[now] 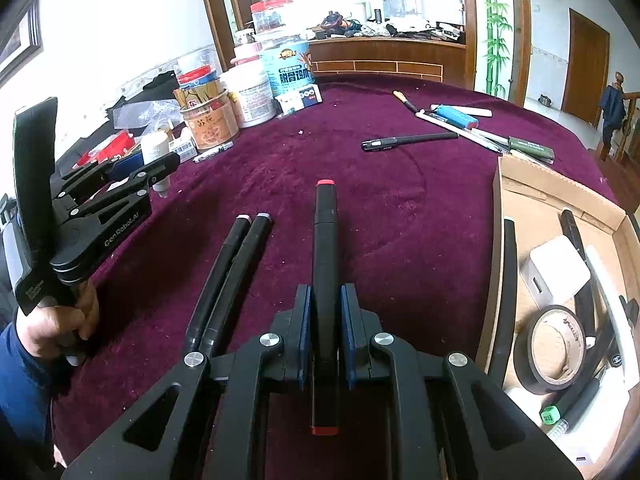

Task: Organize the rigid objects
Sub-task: 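Lift the white bottle with the left gripper and the marker with the right gripper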

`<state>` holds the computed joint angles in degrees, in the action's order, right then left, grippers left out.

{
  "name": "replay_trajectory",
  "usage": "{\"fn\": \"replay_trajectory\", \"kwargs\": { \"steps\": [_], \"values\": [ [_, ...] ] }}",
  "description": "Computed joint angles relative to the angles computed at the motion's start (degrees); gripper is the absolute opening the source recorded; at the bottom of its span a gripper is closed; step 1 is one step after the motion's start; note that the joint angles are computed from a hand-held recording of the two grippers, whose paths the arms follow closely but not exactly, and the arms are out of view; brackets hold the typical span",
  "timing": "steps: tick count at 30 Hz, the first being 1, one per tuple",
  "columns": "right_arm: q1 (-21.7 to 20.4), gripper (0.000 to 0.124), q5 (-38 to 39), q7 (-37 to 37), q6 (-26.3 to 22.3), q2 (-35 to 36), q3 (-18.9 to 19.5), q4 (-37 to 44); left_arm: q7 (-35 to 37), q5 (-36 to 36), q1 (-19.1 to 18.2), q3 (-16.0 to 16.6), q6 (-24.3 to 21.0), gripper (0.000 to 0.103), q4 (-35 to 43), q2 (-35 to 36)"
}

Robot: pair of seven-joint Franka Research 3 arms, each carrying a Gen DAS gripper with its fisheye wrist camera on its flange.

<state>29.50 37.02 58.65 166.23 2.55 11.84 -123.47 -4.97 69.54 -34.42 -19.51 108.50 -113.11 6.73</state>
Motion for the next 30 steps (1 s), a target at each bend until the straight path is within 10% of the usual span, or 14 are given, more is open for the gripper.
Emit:
{"fn": "replay_trajectory", "kwargs": {
  "steps": [30],
  "values": [
    [-1.51,0.012,8.01,-3.38,-0.91,0.15,0.29,1.21,0.97,-1.31,0.3,0.5,1.02,0.024,0.05,0.39]
  ]
}}
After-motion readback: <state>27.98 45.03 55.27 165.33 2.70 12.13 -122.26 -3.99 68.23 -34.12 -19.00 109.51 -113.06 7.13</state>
